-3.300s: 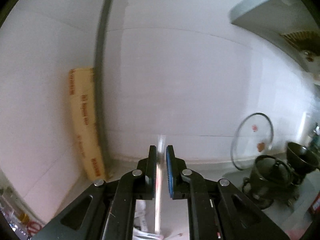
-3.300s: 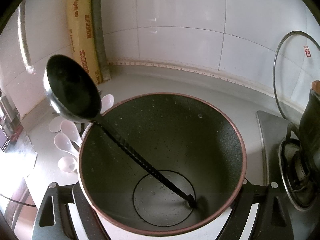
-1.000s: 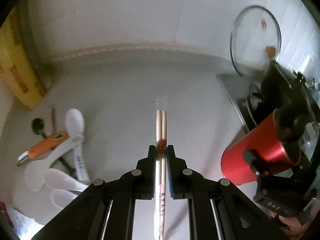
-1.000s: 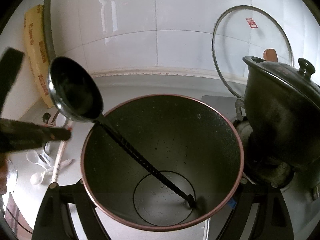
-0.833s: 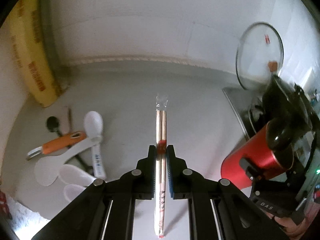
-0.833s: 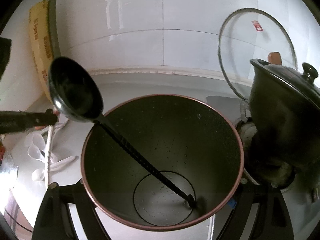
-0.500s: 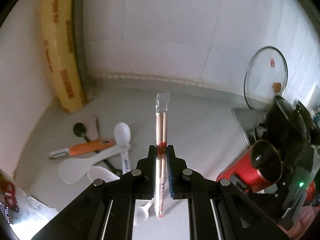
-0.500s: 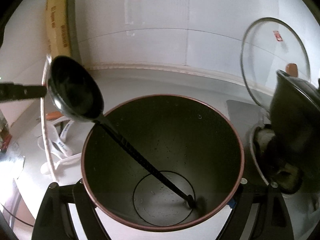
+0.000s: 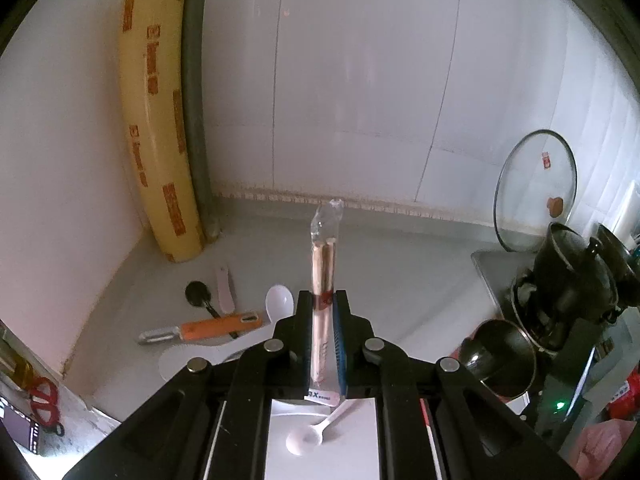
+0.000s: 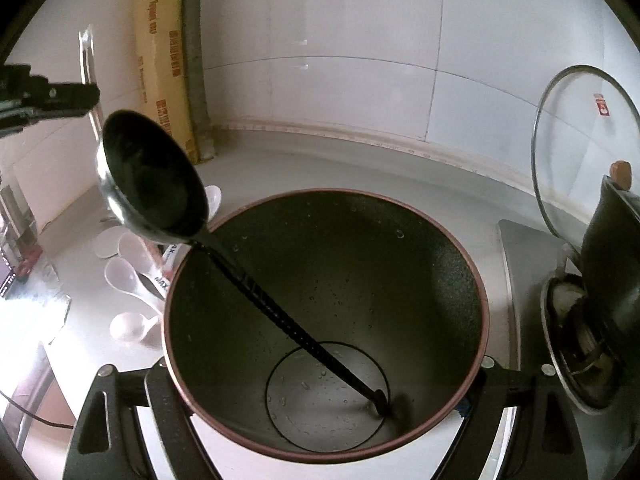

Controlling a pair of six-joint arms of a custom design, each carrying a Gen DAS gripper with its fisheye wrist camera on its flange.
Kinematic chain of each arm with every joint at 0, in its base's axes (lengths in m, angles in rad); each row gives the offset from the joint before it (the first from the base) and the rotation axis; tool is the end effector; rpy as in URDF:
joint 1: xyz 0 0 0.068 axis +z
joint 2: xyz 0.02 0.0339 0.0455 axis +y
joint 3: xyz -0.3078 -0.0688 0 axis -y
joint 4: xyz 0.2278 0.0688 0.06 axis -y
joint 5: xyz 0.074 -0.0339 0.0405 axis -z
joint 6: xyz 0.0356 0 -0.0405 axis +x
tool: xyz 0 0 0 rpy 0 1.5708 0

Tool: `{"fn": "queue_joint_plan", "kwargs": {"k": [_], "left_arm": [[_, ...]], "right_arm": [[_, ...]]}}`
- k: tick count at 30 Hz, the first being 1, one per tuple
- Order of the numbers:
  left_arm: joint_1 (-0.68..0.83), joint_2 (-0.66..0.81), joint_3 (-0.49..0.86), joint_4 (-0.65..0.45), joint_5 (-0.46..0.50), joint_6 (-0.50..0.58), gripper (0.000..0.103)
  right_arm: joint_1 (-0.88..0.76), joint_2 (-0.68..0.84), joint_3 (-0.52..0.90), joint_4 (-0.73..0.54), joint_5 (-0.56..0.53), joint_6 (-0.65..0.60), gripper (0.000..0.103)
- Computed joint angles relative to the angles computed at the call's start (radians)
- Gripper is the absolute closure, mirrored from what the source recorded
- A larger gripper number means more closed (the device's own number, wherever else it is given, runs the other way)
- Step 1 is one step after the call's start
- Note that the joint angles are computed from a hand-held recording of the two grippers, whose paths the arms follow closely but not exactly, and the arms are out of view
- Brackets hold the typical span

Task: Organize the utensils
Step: 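Lift the chopsticks and lower them into the red canister held by the right tool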

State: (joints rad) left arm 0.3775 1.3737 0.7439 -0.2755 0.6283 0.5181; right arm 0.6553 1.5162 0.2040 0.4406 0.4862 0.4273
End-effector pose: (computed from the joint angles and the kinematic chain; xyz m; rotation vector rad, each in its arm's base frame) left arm 0.2333 0.0700 0.2488 0.4132 2.2437 -0.3247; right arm 0.1587 0.1010 0.1352 -0.0552 2.3140 -0.0569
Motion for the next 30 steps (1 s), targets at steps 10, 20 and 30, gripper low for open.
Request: {"fn": "queue_joint_plan", "kwargs": {"k": [10, 20, 30], "left_arm": [[0.004, -0.156, 0.113, -0.131, 0.121, 0.030, 0.093], [-0.114, -0.273, 0.206, -0.265, 0.209, 0.057, 0.093], [-0.263, -0.255, 0.159, -0.300, 0.136, 0.053, 0.094]], "right_arm": [[0.045, 0.030, 0.020, 0.003, 0.017, 0.015, 0.013], [0.029, 0.056, 0.022, 0.040, -0.006, -0.003, 0.013], [0.016, 0.055, 0.023, 0.044, -0.023, -0.013, 0.013]]}}
